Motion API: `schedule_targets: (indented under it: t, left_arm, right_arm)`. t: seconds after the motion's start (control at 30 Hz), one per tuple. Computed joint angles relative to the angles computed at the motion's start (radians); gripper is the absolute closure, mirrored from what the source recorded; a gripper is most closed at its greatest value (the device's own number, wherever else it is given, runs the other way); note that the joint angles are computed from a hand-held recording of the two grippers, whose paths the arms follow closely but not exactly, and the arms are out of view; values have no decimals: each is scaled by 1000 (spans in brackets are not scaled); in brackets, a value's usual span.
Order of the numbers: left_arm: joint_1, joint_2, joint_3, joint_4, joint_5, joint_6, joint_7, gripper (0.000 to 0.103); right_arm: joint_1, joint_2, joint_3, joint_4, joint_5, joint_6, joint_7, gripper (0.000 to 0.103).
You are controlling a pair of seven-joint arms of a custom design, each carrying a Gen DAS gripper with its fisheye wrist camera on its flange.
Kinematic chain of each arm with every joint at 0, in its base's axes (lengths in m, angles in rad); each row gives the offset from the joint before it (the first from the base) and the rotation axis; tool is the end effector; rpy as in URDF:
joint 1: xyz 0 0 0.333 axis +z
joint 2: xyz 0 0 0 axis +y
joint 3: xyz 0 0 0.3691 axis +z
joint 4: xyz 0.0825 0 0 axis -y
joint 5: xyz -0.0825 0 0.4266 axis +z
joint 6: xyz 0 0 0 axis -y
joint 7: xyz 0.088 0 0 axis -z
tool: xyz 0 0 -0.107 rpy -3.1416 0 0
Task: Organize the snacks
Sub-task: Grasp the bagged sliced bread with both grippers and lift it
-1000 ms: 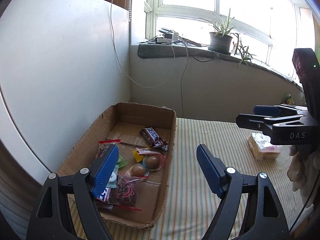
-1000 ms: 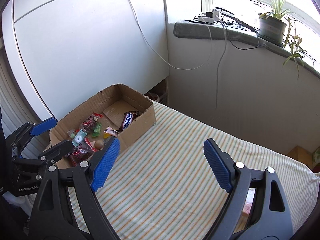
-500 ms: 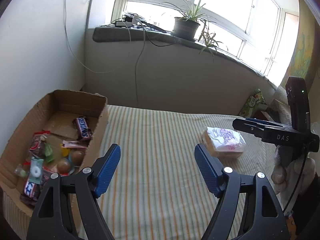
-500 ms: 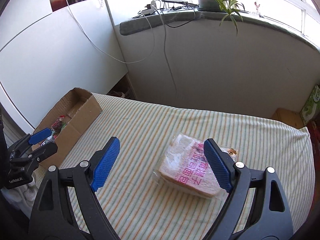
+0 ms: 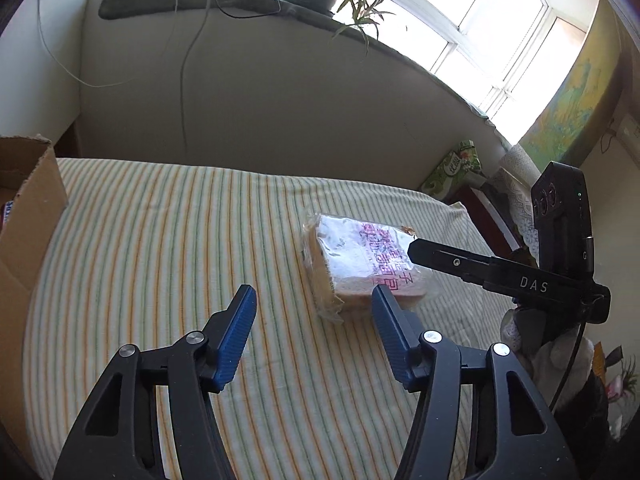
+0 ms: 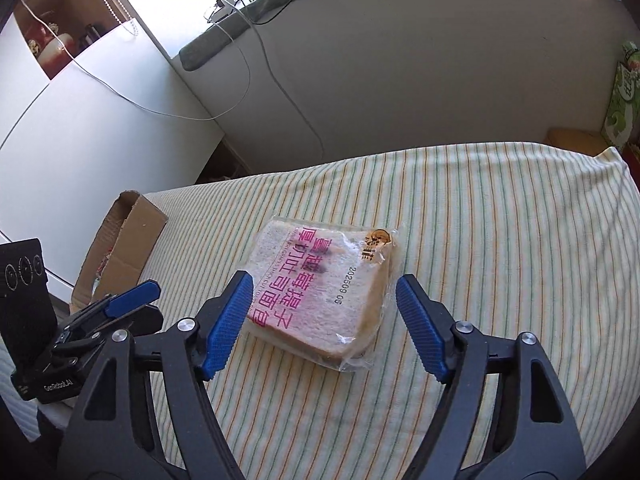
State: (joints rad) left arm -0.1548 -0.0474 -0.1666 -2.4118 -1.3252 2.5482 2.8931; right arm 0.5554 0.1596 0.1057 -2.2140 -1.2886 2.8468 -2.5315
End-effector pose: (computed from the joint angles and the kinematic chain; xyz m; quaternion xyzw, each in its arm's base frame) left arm 0.4992 -0.1529 0.3630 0.4472 -0.8034 0.3913 0.0375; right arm 0.4393 0.4049 0.3544 -0.5353 0.7666 -0.1260 0.3314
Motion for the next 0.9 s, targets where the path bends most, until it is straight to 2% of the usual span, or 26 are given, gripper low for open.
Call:
schedule_targets:
  t: [0.1, 0.2, 0.27, 0.4, 0.5, 0.67, 0.9]
  left_arm:
    - [-5, 34, -7, 28, 35, -24, -41, 48]
    - [-5, 68, -16, 54, 78, -43, -100, 52]
    - [-5, 85, -24, 66, 95, -52, -122, 60]
    - [-8, 108, -38, 84, 118, -53, -141, 68]
    - [-15, 108, -49, 79, 119, -14, -125, 70]
    - [-30, 90, -58, 55, 96, 47, -74, 70]
    - [-34, 55, -47, 31, 46, 63, -21, 70]
  right_arm:
    - [-6, 8, -11, -4, -40, 36, 52, 27]
    - [-16, 25, -22, -1, -77, 81, 92, 37]
    - [-17, 29, -26, -1, -88, 87, 107, 39]
    - [-27, 44, -31, 5, -98, 115, 114, 43]
    - [-26, 53, -38, 8, -98, 133, 113, 47]
    - [-18, 50, -34, 12, -69, 116, 81, 52]
    - [1, 51, -32, 35, -60, 105, 62, 53]
